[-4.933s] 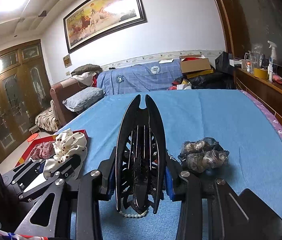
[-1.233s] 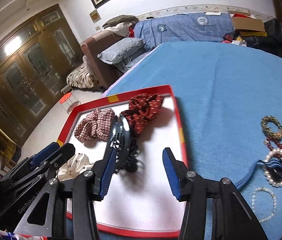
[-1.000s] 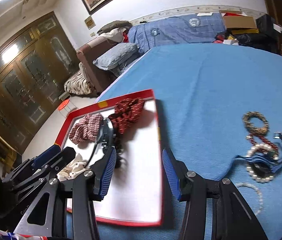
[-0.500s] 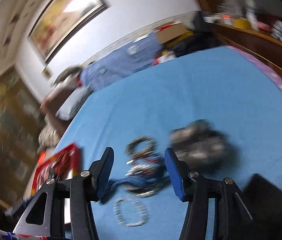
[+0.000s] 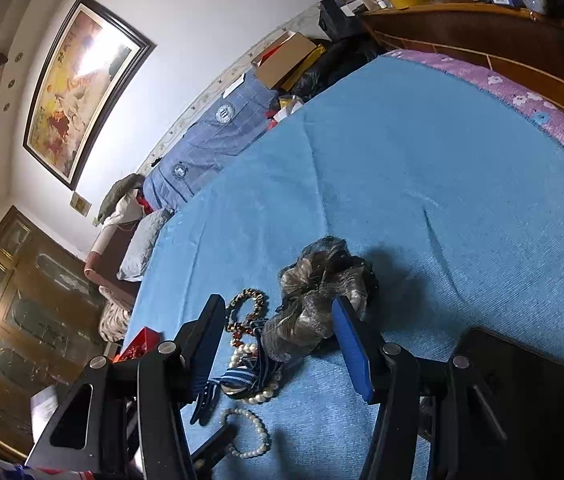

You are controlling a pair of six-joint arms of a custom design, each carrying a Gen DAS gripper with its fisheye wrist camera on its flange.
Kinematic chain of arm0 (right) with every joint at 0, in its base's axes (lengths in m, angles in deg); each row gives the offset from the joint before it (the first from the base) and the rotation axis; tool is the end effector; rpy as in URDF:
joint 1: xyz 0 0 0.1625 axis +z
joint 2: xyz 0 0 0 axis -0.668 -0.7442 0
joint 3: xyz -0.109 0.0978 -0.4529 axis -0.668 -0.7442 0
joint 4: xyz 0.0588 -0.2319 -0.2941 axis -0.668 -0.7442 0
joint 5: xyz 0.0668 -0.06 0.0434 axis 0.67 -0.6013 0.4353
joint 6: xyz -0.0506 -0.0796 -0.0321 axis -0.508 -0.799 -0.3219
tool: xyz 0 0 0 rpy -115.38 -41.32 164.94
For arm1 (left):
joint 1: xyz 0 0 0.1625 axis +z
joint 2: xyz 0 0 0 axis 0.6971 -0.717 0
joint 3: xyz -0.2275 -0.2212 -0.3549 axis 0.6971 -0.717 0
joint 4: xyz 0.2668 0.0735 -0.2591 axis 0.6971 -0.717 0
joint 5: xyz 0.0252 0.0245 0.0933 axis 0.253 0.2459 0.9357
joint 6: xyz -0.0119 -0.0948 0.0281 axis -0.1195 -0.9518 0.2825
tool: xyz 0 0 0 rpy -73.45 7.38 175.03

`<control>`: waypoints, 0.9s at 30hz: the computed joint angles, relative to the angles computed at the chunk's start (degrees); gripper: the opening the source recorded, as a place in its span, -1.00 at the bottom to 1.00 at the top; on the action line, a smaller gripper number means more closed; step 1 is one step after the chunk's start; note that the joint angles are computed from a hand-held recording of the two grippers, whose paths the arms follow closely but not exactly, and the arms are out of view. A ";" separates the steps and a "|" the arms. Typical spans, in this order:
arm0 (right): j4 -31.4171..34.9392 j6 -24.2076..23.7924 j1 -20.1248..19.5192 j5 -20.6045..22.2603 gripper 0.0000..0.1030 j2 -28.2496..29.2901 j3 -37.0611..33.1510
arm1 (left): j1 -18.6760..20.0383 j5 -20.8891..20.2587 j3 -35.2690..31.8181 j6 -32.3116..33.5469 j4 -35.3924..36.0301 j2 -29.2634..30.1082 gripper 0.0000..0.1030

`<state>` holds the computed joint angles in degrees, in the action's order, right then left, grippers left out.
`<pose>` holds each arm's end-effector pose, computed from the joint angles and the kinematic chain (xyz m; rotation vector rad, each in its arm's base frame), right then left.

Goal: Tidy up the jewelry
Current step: 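Move both tools back toward the bracelets and blue strap on the bed, then close the left gripper on the blue-striped watch strap and lift it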

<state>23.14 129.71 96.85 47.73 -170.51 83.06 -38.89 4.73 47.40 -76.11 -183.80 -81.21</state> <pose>0.0268 -0.2570 0.2871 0.1084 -2.8590 1.1281 -0.3673 -0.2343 -0.0442 0.8242 2.1862 -0.6051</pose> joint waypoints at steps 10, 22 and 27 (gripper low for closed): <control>1.52 -2.21 -3.63 -2.90 0.16 0.19 0.45 | 3.74 -0.02 -1.92 5.44 -3.48 1.92 -0.19; 1.35 -2.20 -4.22 -3.01 0.17 0.31 0.44 | 5.76 -0.23 -2.94 6.64 -6.23 3.77 0.18; 1.48 -2.45 -4.70 -3.38 0.17 -0.05 0.61 | 4.67 -0.44 -1.48 2.89 -7.60 3.69 -0.16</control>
<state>24.62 127.26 92.15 44.35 -170.56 83.67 -34.22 4.29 45.92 -73.21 -191.39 -77.52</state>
